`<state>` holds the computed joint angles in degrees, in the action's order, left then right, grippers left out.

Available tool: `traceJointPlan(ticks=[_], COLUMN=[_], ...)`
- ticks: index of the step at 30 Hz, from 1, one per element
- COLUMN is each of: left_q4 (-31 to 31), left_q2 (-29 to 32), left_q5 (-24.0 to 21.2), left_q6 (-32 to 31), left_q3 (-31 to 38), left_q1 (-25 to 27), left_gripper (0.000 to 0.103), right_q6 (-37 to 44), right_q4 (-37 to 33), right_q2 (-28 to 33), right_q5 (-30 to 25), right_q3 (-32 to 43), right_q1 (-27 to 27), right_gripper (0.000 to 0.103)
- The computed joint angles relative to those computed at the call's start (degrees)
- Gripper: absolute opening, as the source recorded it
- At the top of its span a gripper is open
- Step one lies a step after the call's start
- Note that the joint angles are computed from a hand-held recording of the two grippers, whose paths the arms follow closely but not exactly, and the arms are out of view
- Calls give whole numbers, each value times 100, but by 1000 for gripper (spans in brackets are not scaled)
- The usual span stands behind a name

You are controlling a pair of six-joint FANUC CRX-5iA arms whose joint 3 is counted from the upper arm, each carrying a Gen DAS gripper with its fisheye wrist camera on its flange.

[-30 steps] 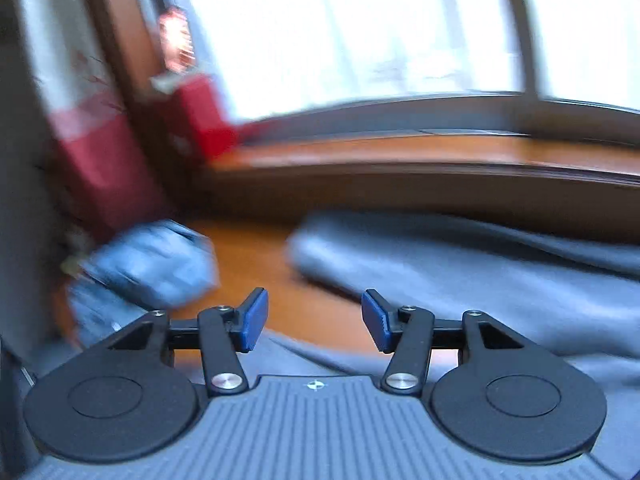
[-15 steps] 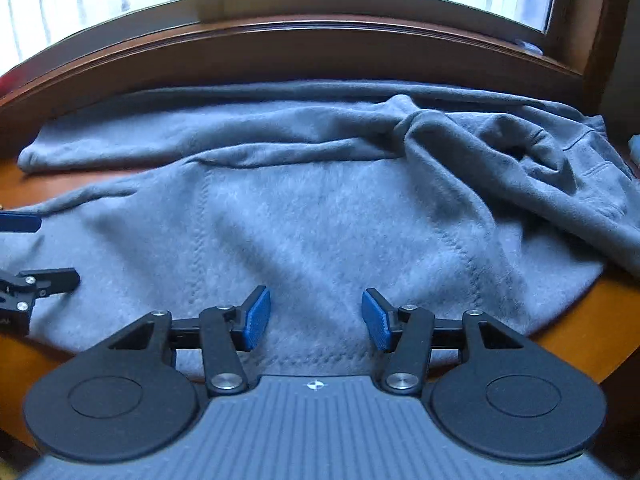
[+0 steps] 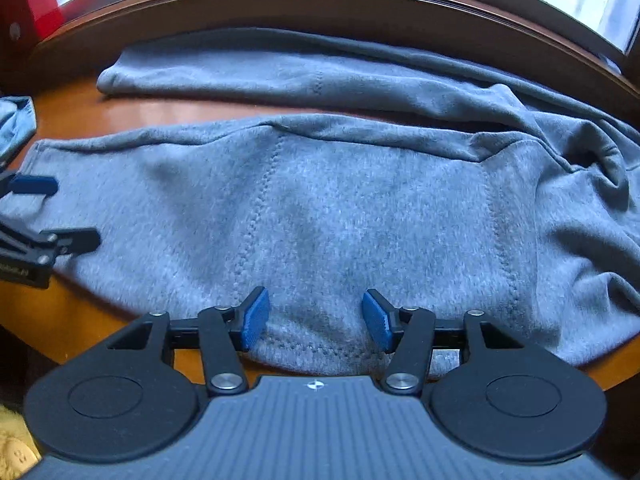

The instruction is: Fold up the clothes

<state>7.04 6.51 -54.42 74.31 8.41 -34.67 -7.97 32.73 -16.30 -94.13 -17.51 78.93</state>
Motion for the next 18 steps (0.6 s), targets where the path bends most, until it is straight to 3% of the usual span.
traceJointPlan(ticks=[10, 18], left_q4=[-34, -647], left_q2=[-173, 231], left_q5=[145, -84], left_q6=[400, 822], left_q3=[8, 764], left_q1=[-119, -791], left_gripper=[100, 100], right_q6=[-541, -1415], right_q4=[303, 508], right_q2=[-333, -1081], right_q5=[-400, -1073], right_q3=[-194, -795], right_q1=[181, 841], right_gripper=[61, 61])
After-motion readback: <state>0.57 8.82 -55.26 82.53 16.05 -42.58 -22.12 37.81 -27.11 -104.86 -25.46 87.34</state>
